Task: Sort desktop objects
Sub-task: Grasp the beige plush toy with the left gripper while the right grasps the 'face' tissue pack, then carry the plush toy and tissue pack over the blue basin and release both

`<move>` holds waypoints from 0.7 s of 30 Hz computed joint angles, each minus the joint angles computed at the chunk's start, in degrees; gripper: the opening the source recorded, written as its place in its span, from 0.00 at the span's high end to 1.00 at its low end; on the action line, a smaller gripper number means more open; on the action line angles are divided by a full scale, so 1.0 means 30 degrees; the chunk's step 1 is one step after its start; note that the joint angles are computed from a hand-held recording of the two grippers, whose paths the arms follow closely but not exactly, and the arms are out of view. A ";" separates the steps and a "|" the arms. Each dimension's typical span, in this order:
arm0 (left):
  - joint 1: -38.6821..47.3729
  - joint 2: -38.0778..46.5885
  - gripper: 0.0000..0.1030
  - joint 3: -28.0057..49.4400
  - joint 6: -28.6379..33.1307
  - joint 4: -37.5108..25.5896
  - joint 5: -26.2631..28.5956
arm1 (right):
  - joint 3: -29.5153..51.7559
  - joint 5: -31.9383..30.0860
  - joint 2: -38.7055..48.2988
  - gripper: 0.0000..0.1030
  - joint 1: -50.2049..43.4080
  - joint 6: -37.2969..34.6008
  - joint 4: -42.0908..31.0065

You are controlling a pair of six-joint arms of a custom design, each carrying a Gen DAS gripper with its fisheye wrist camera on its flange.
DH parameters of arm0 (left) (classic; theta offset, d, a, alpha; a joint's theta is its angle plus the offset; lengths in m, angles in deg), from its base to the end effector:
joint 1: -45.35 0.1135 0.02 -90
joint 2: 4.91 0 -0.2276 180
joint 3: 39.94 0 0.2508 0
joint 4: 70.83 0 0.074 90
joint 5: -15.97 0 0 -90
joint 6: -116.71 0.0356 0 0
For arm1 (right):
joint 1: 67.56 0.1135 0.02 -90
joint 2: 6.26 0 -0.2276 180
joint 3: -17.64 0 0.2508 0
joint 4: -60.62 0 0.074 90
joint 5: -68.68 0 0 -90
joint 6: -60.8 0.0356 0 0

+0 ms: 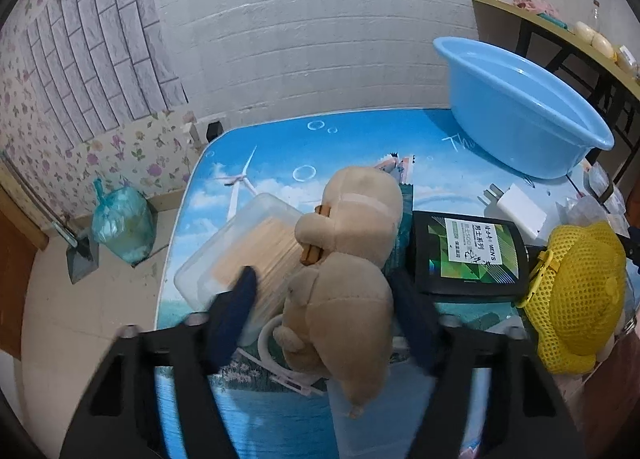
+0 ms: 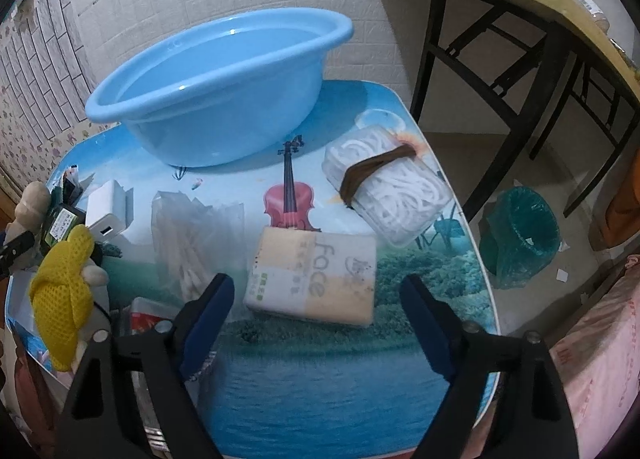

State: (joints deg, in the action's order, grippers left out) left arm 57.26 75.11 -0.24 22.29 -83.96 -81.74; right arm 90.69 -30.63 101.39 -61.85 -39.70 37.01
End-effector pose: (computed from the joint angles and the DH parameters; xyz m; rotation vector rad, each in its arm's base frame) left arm 0.2308 0.0536 0.0876 -0.4109 2.4716 0.2225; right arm 0.3506 0.0408 0.0952 -0.4222 2.5413 0.1789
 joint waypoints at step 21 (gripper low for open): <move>-0.0408 -0.6573 0.55 -0.0232 -0.0734 -0.4335 0.0615 | -0.1555 -0.2330 -0.3057 0.39 -0.0533 -0.0602 0.0320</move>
State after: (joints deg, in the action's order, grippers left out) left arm 56.04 55.39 -0.94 20.09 -96.97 -79.89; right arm 86.02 -37.62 92.22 -63.45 -41.51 37.97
